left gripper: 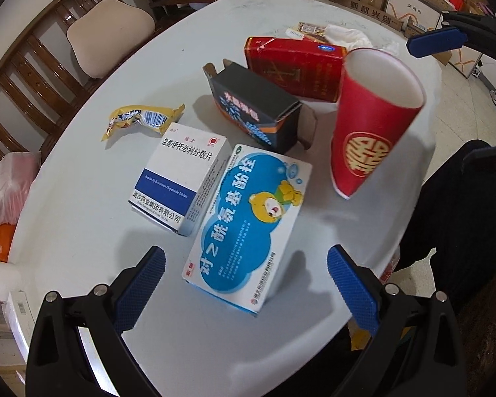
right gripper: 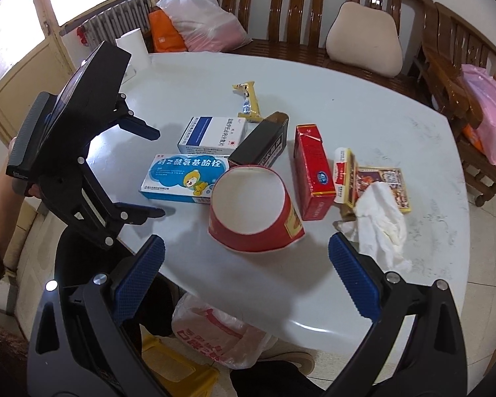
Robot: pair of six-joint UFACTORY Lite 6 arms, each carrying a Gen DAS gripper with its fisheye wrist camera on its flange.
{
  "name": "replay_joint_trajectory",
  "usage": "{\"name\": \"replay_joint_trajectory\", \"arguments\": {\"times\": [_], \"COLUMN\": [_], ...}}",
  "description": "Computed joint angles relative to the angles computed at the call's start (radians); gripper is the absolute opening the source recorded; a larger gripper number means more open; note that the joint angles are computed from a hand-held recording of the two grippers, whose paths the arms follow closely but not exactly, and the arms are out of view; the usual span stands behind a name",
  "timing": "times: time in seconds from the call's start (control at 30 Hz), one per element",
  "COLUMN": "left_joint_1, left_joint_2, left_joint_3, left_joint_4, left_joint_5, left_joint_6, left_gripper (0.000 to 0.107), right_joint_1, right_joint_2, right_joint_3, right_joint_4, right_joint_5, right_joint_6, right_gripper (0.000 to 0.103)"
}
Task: Collect trash
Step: 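Move both tools toward the red paper cup and blue-white medicine box, then grasp the blue-white medicine box with the left tool while the right tool grasps the red paper cup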
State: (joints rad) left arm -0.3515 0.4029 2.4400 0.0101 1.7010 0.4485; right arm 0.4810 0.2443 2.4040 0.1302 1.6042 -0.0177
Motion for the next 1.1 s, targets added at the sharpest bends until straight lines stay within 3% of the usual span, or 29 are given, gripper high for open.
{"name": "replay_joint_trajectory", "arguments": {"times": [0.2, 0.5, 1.1], "left_joint_1": [0.025, 0.042, 0.041], "left_joint_2": [0.049, -0.014, 0.041], "left_joint_3": [0.022, -0.128, -0.085], "left_joint_4": [-0.017, -0.036, -0.064], "left_joint_5": [0.003, -0.066, -0.052], "left_joint_6": [0.020, 0.046, 0.030], "left_gripper": [0.096, 0.096, 0.096], "right_joint_1": [-0.018, -0.025, 0.007], "right_joint_2": [0.000, 0.030, 0.058], "right_joint_3": [-0.062, -0.076, -0.091], "right_joint_4": [0.021, 0.020, -0.020], "right_joint_5": [-0.042, -0.074, -0.119], "right_joint_6": [-0.012, -0.020, -0.009], "right_gripper": [0.097, 0.097, 0.096]}}
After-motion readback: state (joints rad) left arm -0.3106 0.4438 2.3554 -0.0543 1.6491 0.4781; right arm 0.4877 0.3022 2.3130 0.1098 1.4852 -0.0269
